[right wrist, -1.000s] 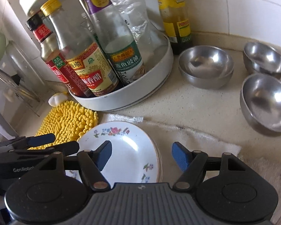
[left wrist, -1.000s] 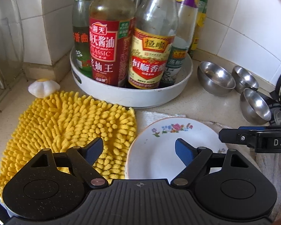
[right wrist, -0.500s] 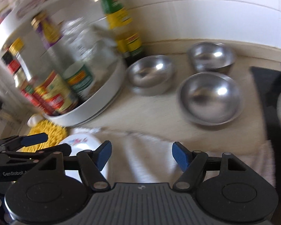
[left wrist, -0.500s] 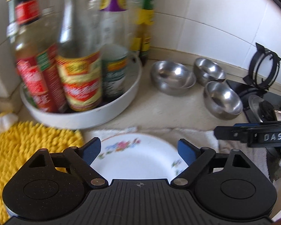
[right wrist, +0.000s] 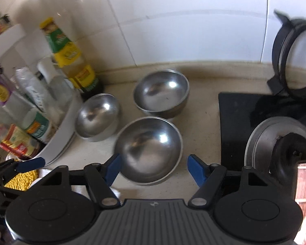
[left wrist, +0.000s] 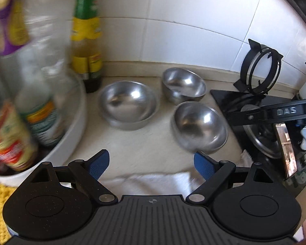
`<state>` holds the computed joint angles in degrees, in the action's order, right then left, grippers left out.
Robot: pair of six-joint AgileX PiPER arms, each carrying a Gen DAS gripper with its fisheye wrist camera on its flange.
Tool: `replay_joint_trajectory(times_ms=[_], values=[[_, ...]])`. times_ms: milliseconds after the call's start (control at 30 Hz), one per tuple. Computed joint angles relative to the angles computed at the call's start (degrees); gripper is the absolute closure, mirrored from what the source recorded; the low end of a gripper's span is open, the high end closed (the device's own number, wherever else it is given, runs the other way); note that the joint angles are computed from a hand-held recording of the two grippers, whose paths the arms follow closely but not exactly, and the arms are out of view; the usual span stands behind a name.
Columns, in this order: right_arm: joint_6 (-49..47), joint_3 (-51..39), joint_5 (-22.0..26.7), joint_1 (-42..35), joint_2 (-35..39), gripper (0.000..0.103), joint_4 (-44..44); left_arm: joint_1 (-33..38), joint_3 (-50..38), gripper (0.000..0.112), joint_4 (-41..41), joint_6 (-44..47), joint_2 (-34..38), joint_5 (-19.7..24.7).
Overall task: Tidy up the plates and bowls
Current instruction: 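Move both grippers to the large steel bowl and grip its rim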
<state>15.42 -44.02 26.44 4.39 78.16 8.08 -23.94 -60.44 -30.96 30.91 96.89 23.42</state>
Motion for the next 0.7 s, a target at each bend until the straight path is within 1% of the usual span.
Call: replay_joint_trajectory(times_ms=[67, 100, 167, 200, 233, 333, 367, 433, 567, 700], values=[[-9.6, -1.6, 1.5, -3.7, 3.2, 0.019, 7.9, -2.2, -3.8, 0.022, 3.8, -5.1, 3.4, 0.6], [-13.1, -2.2, 1.9, -4.9, 4.9, 0.02, 10.3, -3.0, -5.5, 0.023, 6.0, -8.1, 4.9, 0.9], [-18.0, -3.1, 2.3, -6.2, 7.3, 0.027, 12.9, -4.4, -8.3, 0.024, 9.1, -12.6, 7.7, 1.3], [-21.2, -3.4, 2.5, -7.1, 8.5, 0.028, 15.0, -5.2, -10.0, 0.027, 11.9, -16.3, 9.2, 1.6], [-24.6, -3.3, 2.9, -8.3, 9.3, 0.032, 17.5, -6.0, -11.6, 0.029, 14.3, -19.3, 10.7, 2.0], [-33.3, -4.7, 4.8, -11.0, 12.6, 0.034, 23.1, -7.8, -16.1, 0.032, 19.4, -25.7, 14.5, 3.9], [-34.8, -5.2, 5.0, -11.6, 13.5, 0.035, 23.6, -8.4, -17.2, 0.033, 20.5, -26.9, 15.5, 4.2], [-38.1, -6.3, 5.6, -12.8, 15.7, 0.037, 25.2, -9.4, -19.3, 0.039, 24.0, -30.7, 17.3, 5.2], [-44.0, -8.3, 7.1, -14.4, 18.7, 0.037, 28.8, -10.5, -22.3, 0.041, 28.6, -35.8, 19.8, 7.6], [-47.2, -9.1, 8.1, -14.6, 20.5, 0.038, 30.6, -11.5, -24.6, 0.045, 30.7, -37.5, 21.8, 9.1]])
